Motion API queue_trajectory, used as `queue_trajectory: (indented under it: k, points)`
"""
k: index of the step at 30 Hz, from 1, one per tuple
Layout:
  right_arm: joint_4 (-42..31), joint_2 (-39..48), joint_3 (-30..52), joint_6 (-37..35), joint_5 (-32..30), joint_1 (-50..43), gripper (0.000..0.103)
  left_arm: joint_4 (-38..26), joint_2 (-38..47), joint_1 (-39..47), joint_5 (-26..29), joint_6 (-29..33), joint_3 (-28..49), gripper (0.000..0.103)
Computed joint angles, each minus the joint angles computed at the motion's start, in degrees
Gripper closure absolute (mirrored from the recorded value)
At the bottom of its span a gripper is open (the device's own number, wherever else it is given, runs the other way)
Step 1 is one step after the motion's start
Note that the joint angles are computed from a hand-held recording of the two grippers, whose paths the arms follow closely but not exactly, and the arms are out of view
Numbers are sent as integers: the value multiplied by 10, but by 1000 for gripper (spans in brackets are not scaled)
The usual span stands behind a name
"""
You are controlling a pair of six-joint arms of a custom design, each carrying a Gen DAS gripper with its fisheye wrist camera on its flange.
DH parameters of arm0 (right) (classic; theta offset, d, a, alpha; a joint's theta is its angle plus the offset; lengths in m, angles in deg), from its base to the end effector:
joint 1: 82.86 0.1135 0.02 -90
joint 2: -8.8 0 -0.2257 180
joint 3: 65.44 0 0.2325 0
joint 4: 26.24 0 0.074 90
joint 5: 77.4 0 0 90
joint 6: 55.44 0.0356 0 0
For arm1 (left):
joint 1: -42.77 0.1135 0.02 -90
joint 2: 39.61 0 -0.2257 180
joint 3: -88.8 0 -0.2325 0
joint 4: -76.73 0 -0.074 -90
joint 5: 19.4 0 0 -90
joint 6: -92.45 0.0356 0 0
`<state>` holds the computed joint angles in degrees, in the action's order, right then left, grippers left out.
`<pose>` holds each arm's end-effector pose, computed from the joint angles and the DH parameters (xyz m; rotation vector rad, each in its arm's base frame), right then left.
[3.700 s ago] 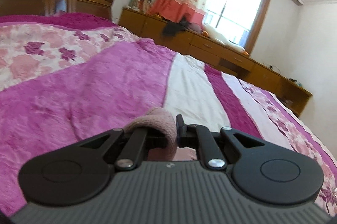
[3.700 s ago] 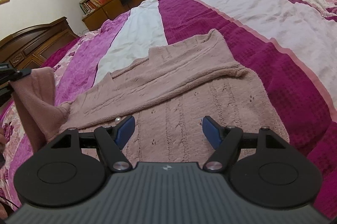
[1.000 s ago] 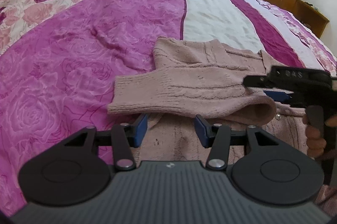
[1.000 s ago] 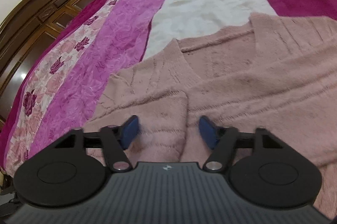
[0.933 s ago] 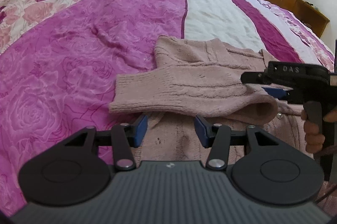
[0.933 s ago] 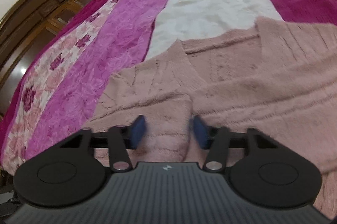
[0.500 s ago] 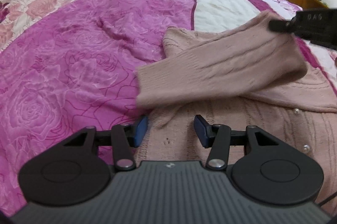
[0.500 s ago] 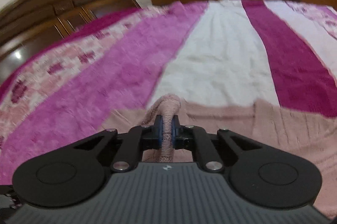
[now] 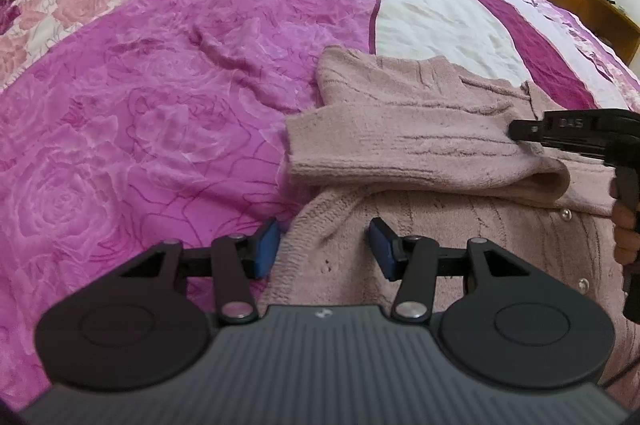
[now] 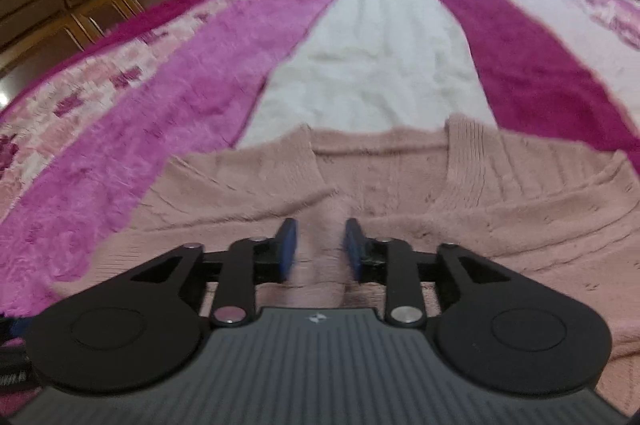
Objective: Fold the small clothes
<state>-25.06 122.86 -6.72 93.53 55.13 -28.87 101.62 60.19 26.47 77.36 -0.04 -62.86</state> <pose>0.1976 0.2309 0.0471 0.3716 2.1823 0.1201 0.1980 -0.0623 0.0361 0.3440 2.3719 -0.2954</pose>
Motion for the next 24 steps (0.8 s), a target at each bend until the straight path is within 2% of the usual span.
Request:
queue_trajectory:
  k: [2,5,14,18,24]
  points:
    - [-7,-21,-9,11,29,35,54,-14,-27,11,3,7,-7,52]
    - [3,-32,-7,-6,45,80,50,-43,-68,32,10,16,-13,52]
    - [-23,82,156,-142,1,129,47,-97,-119,102,25,28,-9,52]
    - [-33,128,212,-146,-35,115,47,-97,-119,121,32,35,-11,52]
    - [-49,173,267,-163,-45,100,47,-83,-95,140,42,41,-7,52]
